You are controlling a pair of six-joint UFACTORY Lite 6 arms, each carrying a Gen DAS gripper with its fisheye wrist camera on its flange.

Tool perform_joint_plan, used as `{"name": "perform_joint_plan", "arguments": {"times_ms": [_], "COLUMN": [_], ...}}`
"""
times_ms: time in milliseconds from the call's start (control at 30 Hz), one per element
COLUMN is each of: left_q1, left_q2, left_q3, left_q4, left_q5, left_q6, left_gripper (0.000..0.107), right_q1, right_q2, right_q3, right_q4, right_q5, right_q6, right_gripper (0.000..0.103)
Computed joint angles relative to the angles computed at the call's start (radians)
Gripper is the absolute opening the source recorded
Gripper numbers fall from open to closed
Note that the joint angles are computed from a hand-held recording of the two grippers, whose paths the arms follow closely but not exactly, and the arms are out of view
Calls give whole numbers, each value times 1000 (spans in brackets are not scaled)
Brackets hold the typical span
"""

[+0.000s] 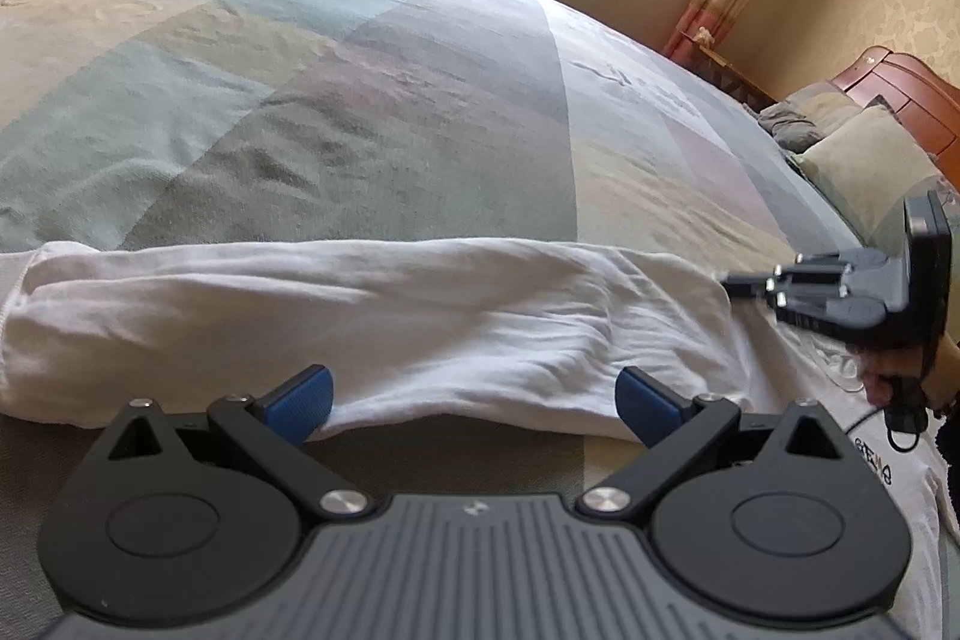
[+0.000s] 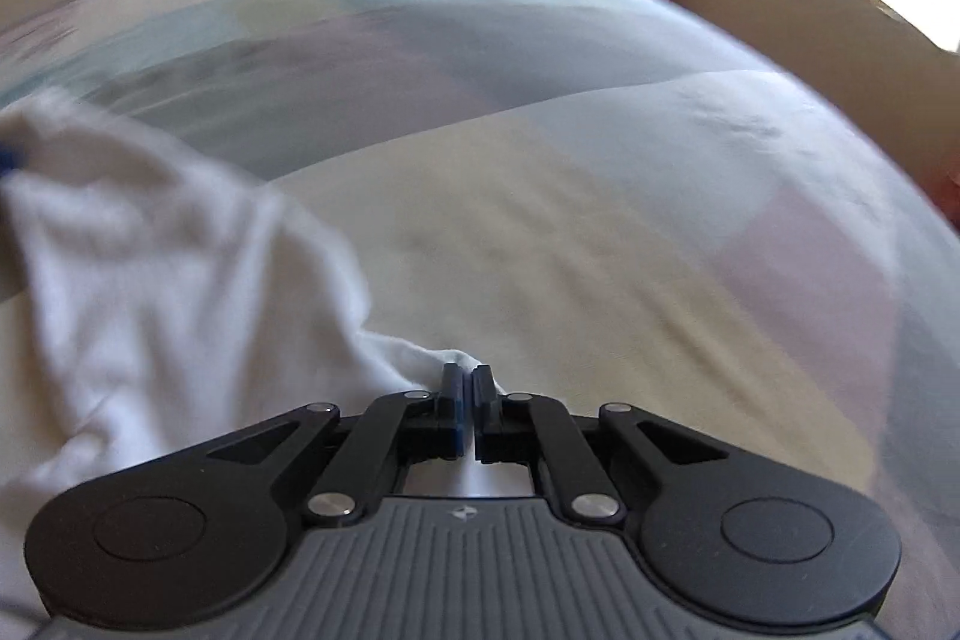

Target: Fold clothes

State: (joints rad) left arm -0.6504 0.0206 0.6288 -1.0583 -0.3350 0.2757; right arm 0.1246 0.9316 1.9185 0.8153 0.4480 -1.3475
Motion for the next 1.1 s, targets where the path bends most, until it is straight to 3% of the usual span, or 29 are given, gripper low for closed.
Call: {"name": "perform_joint_plan", "arguments": {"times_ms": [67, 133, 267, 367, 433, 567, 767, 867, 933, 1067, 1100], "left_q1": [3, 6, 14, 20, 26, 54, 94, 144, 181, 250, 257], "left_q2": [-7, -17, -42, -60, -78, -161, -329, -444, -501, -536, -534], "left_q3": [-7, -18, -38, -50, -63, -127, -219, -291, -332, -372, -374], "left_q4": [21, 42, 48, 57, 54, 42, -360, -481, -516, -441, -408], "left_q5": [0, 0, -4, -4, -4, -10, -30, -30, -17, 43, 51], "left_q6": [-19, -42, -56, -67, -60, -61, 284, 375, 396, 336, 309], "left_gripper": [100, 100, 100, 100, 100, 100, 100, 100, 100, 100, 100], "right_q1": [0, 23, 43, 92, 114, 170, 320, 392, 443, 532, 555], "right_q2": [16, -23, -109, -107, -96, -105, 22, 58, 66, 113, 117], "right_q3": [19, -41, -120, -94, -62, -49, 154, 187, 182, 221, 218], "right_q4": [2, 2, 147, 49, 26, 138, 92, 125, 159, 103, 61], "right_q5": [-16, -78, -62, -80, -42, 85, 240, 249, 232, 189, 154], "right_q6": [51, 40, -84, -12, 41, -46, -38, -90, -147, -155, -136], "right_gripper": [8, 18, 20, 21, 21, 21, 22, 40, 45, 45, 40]}}
